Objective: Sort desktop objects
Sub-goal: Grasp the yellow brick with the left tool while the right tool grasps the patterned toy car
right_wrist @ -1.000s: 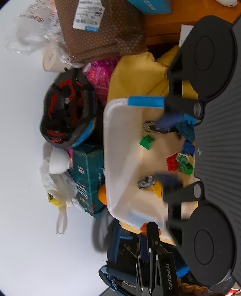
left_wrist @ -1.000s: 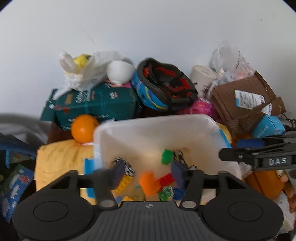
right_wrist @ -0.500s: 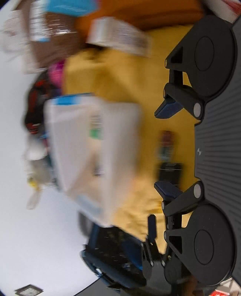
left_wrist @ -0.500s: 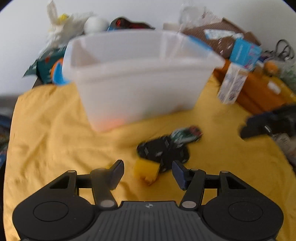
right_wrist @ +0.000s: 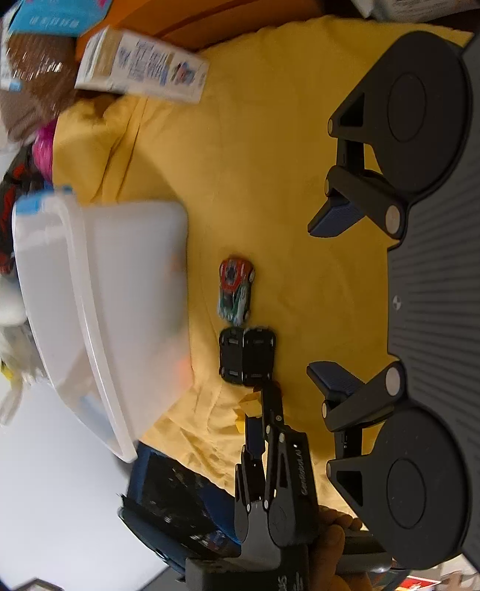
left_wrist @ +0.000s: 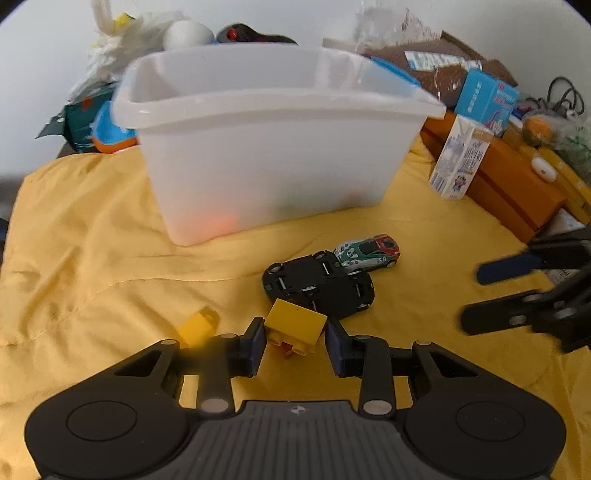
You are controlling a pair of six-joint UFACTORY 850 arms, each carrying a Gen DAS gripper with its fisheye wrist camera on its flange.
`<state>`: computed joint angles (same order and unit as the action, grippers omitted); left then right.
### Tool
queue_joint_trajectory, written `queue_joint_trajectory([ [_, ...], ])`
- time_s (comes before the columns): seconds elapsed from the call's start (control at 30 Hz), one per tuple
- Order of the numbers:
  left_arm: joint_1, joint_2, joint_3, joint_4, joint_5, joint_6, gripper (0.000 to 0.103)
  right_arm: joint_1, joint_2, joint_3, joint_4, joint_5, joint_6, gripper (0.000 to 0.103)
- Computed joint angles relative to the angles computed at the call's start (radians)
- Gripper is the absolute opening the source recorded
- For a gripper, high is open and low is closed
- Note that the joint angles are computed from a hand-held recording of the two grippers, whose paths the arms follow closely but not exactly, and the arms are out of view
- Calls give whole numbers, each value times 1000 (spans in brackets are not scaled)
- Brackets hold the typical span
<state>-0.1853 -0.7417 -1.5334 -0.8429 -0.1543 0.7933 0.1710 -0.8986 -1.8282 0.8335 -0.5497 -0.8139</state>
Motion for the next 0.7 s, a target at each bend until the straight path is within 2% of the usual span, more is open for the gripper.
queue_joint_trajectory([
  [0.1,14,48,64,-206,24,165,38,25,-19,-18,30,30,-150,76],
  [0.2,24,79,109,-266,39,195,38,62,-42,-37,66,97,-377,72],
  [0.27,33,103,144,-346,45,260,38,84,-65,-59,53,127,-464,70],
  [0.43,47,134,196,-510,50,404,38,126,-116,-115,-5,156,-592,66],
  [0.5,53,140,207,-566,45,457,38,138,-137,-147,-115,165,-508,64],
  [0.57,55,144,213,-572,46,462,38,141,-167,-195,-233,135,-379,55],
  [0.6,56,146,216,-583,46,471,38,137,-178,-215,-234,115,-360,50],
  [0.63,57,147,218,-612,44,497,38,133,-187,-231,-227,98,-340,39],
  [0.7,59,147,219,-641,37,526,38,124,-198,-262,-225,47,-284,25],
])
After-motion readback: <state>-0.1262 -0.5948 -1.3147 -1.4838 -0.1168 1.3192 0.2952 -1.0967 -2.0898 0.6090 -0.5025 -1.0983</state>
